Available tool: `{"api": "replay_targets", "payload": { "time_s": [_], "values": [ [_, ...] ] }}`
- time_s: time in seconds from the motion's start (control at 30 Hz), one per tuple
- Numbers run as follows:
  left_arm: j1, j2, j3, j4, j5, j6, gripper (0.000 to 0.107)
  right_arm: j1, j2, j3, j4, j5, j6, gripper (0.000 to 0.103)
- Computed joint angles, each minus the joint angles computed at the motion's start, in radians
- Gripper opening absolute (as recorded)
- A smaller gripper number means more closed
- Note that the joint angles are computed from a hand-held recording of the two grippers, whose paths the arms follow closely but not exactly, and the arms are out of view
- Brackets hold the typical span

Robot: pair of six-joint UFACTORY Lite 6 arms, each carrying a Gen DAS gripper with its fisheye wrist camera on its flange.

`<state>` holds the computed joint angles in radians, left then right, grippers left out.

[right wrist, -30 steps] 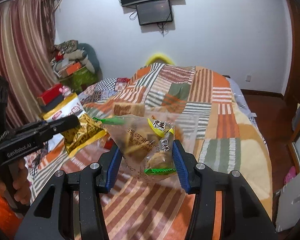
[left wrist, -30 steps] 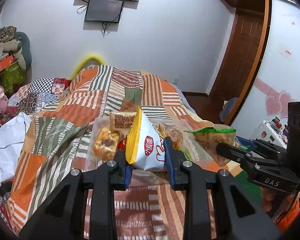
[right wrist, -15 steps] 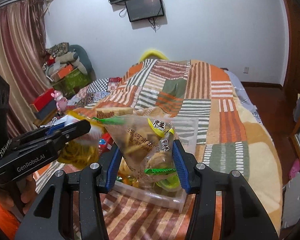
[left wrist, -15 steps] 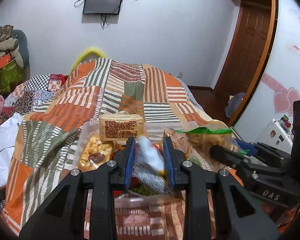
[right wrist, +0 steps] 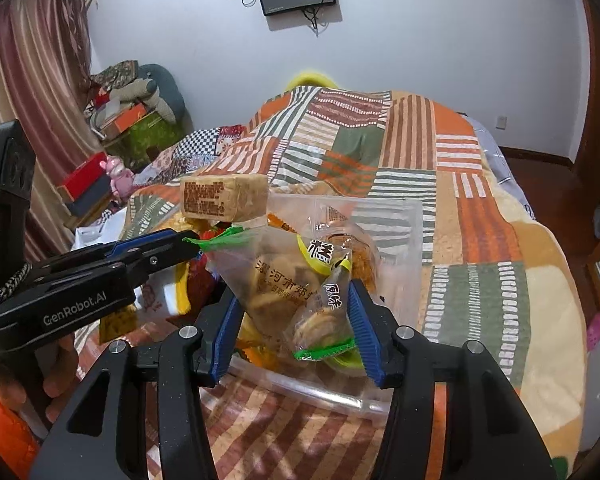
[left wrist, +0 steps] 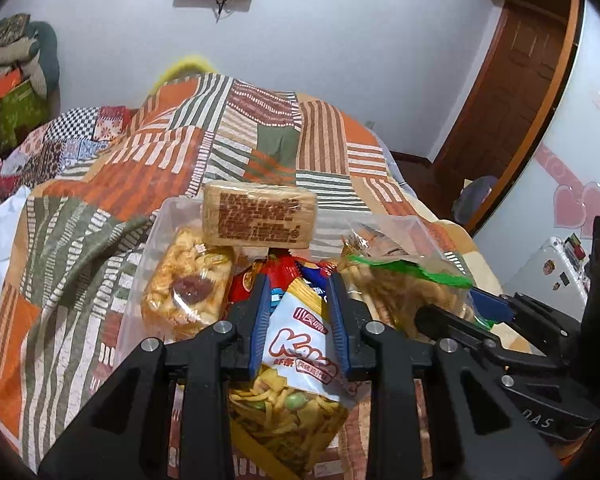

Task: Organize snacks
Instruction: 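Drop the chip bag into the box with the left tool while the right tool drops the cookie bag in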

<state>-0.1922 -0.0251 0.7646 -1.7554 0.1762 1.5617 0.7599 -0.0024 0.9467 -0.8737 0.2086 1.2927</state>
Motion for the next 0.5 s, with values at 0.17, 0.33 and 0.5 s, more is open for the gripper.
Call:
{"api": "replay_targets", "payload": {
  "time_s": [0.17,0.33,0.5],
  "values": [
    [0.009,-0.080,-0.029,0.119,0.012,-0.124,0.040,0.008,-0.031,-0.007,0.070,0.036,-0.066,0.058],
    [0.003,-0.215,-0.065,0.349,-0.005,-0.350,0.050,0.030,-0.104,-0.033,0.005,0.077,-0.002,0.065],
    [0.012,-0.378,-0.105,0.748,0.030,-0.753,0.051,0.083,-0.208,-0.046,-0.039,0.165,0.030,0.066]
  ]
}}
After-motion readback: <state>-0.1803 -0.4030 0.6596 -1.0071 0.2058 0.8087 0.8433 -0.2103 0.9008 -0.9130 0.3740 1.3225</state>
